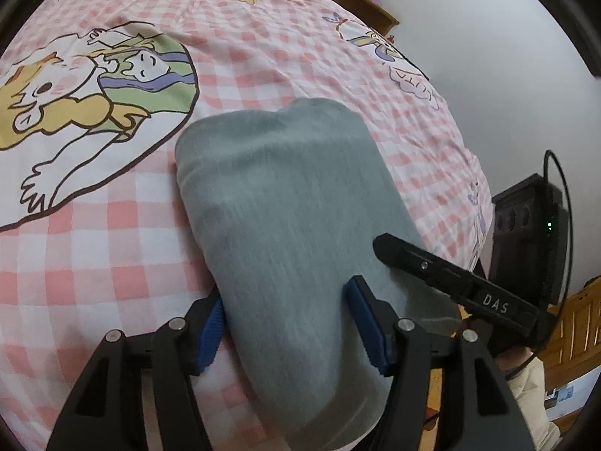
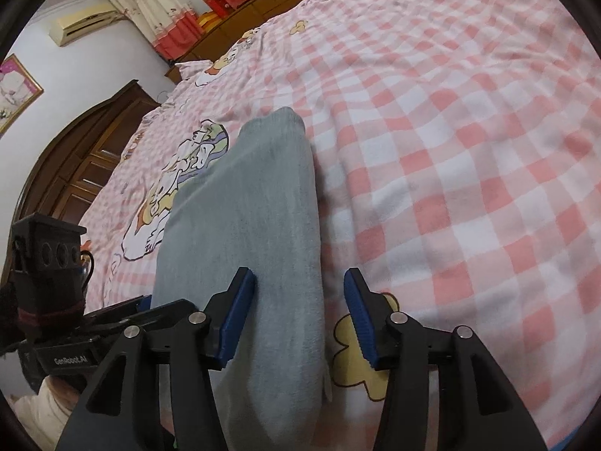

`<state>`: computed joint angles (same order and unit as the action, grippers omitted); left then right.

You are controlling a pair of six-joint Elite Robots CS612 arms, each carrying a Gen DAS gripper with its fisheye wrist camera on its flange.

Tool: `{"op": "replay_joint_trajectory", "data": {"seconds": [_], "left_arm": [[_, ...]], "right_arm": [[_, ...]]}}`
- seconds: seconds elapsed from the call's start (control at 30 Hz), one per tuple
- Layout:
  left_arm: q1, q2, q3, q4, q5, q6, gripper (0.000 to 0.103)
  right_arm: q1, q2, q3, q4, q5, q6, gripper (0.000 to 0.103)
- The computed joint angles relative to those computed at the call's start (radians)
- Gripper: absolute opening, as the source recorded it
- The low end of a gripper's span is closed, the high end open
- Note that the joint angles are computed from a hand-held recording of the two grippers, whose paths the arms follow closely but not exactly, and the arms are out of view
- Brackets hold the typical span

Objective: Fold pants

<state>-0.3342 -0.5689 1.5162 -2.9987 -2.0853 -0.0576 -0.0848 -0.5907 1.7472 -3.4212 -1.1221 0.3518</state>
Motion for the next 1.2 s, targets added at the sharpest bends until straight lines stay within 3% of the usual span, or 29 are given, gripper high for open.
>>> {"op": "replay_joint_trajectory", "data": {"seconds": [0.03, 0.07, 0.13, 0.2, 0.43, 0.63, 0.93, 1.07, 1.2], "left_arm": [[0.001, 0.001, -0.002, -0.002, -0.002, -0.003, 0.061], [0.002, 0.001, 0.000, -0.008, -0.003, -0.002, 0.057], [0.006, 0.000, 0.004, -0.029, -0.014, -0.002, 0.042], [0.011, -0.003, 0.007, -0.041, -0.029, -0.006, 0.034], [0.022, -0.033, 0.037, -0.092, -0.050, 0.041, 0.028], [0.072, -0.059, 0.050, -0.162, -0.087, 0.035, 0.027], [0.170, -0.100, 0.058, -0.136, 0.006, 0.063, 0.027], [0.209, -0.068, 0.019, -0.086, 0.031, 0.074, 0.027], [0.246, -0.009, -0.042, -0.061, -0.011, 0.083, 0.028]], "right_arm": [[-0.003, 0.001, 0.001, -0.004, 0.014, 0.005, 0.047], [-0.007, 0.005, 0.001, -0.018, 0.043, 0.012, 0.034], [-0.003, 0.002, 0.015, -0.059, 0.031, 0.034, 0.030], [0.002, -0.002, 0.023, -0.084, 0.011, 0.046, 0.027], [0.022, -0.026, 0.057, -0.218, -0.013, 0.130, 0.018], [0.070, -0.036, 0.018, -0.259, -0.020, 0.143, 0.018], [0.177, 0.014, -0.156, -0.166, -0.002, 0.105, 0.018], [0.219, 0.055, -0.241, -0.076, -0.020, 0.091, 0.018], [0.244, 0.092, -0.298, -0.001, -0.058, 0.054, 0.018]]}}
